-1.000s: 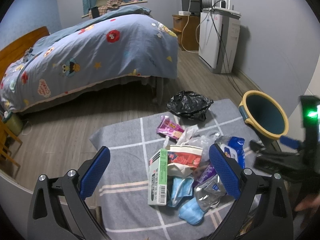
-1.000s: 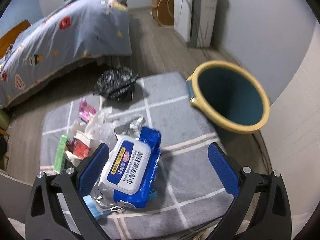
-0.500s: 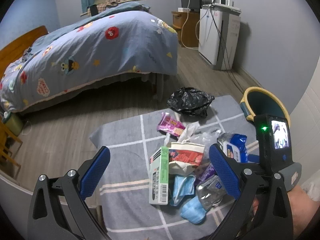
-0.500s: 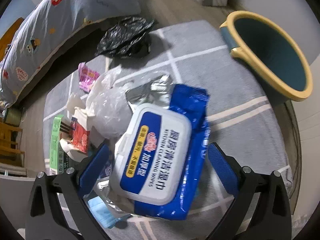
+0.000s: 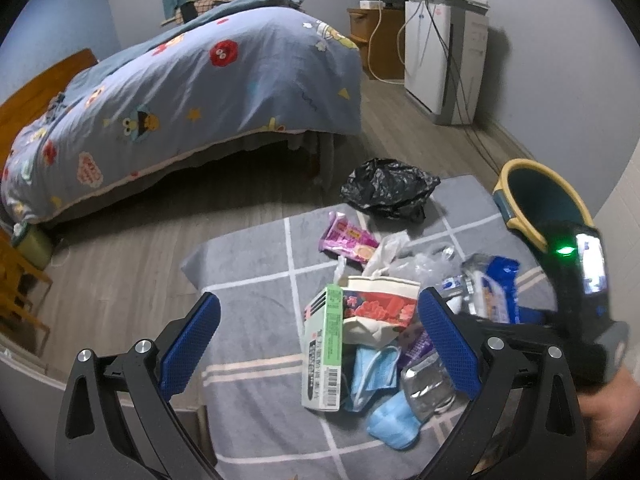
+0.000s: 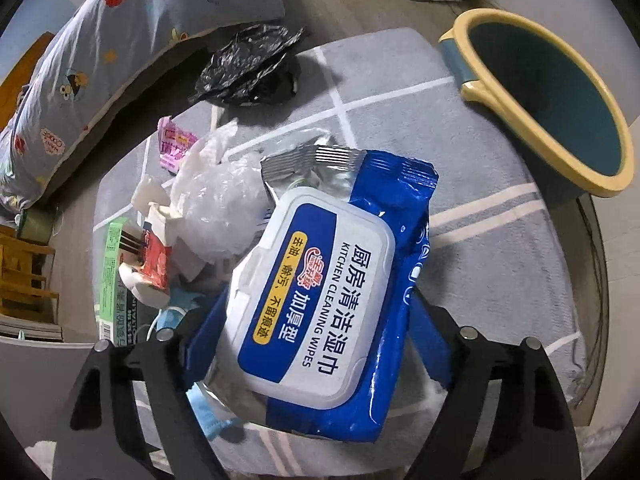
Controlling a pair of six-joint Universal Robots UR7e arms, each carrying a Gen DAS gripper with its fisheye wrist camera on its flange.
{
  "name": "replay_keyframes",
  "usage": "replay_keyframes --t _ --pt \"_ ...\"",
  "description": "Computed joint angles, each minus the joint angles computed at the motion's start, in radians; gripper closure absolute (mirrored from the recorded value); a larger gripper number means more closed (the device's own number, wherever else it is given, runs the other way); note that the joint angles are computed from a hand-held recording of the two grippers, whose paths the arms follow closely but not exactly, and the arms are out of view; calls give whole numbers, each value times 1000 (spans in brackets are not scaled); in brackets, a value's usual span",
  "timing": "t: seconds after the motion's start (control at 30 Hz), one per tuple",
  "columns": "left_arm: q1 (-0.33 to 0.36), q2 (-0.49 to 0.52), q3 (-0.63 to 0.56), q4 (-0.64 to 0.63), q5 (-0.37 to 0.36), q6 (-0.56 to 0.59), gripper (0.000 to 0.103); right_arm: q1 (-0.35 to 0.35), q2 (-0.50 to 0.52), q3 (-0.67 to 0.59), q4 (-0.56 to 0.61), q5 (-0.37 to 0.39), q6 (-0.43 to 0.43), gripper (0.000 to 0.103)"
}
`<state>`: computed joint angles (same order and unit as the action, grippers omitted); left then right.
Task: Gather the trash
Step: 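Grasp the blue-and-white wipes pack with the right gripper and lift it, then carry the wipes pack toward the bin while the left gripper grasps the black bag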
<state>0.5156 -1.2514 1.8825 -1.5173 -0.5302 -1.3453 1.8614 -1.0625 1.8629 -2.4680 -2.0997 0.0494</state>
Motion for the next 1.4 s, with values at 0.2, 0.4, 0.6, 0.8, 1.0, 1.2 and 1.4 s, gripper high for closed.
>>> replay_keyframes --t 0.2,0.4,0.6,0.8,1.0,1.2,1.4 --pt "22 19 -12 -53 -15 26 5 -9 -77 -11 29 42 20 23" --pt "51 65 -39 -138 -6 112 5 -1 -118 -114 114 55 -42 23" --pt "119 163 -85 -413 0 375 5 -6 -86 -227 60 47 -223 23" --pt "210 332 -223 -503 28 582 5 -46 -30 -321 44 76 -280 23" --pt "284 458 -347 -555 -1 691 7 -72 29 -386 0 16 -290 23" --pt "338 551 -475 -486 -3 693 8 -87 48 -415 19 26 -258 23" --pt "367 594 -548 -332 -14 645 49 -94 46 -410 37 29 -234 23"
